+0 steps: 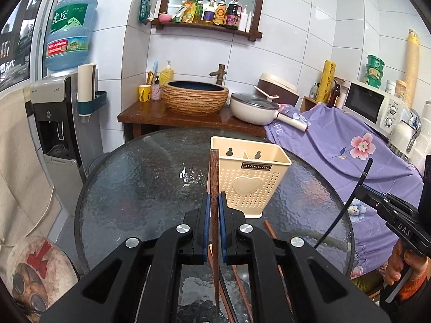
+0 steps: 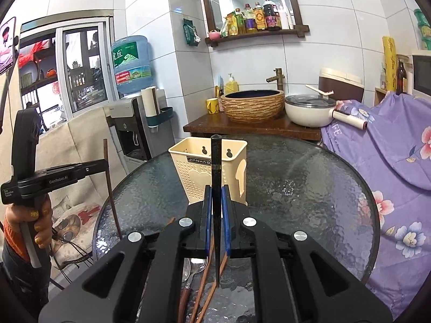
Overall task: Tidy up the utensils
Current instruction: 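Lift both held chopsticks and carry them over the cream utensil holder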
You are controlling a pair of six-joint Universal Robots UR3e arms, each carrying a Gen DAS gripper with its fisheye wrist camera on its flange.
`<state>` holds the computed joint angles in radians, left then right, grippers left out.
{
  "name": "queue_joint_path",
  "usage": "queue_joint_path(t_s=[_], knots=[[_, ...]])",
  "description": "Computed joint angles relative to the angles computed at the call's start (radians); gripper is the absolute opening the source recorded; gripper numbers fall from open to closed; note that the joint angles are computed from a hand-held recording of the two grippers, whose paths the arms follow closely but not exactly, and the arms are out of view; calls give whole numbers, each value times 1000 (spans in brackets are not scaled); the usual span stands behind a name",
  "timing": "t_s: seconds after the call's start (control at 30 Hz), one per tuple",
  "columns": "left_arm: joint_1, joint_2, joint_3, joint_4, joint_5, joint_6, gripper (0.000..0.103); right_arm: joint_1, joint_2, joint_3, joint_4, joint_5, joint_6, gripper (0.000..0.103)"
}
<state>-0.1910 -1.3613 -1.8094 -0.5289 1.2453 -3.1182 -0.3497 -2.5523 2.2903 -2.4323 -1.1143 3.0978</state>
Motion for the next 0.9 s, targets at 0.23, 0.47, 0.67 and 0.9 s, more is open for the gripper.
queue_joint_path(t_s=[0.23, 0.47, 0.67, 0.9], knots=[[3, -6, 37, -3, -5, 4, 6, 92, 94, -53, -68, -77, 11, 8], [7, -30, 107, -28, -25, 18, 6, 67, 147, -140, -35, -34, -21, 8], [5, -121, 302, -108, -55, 14, 6, 39, 240, -273, -25, 37, -16, 8], [-61, -352, 785, -238, 11, -31, 6, 106, 498, -590, -84, -12, 60, 8]])
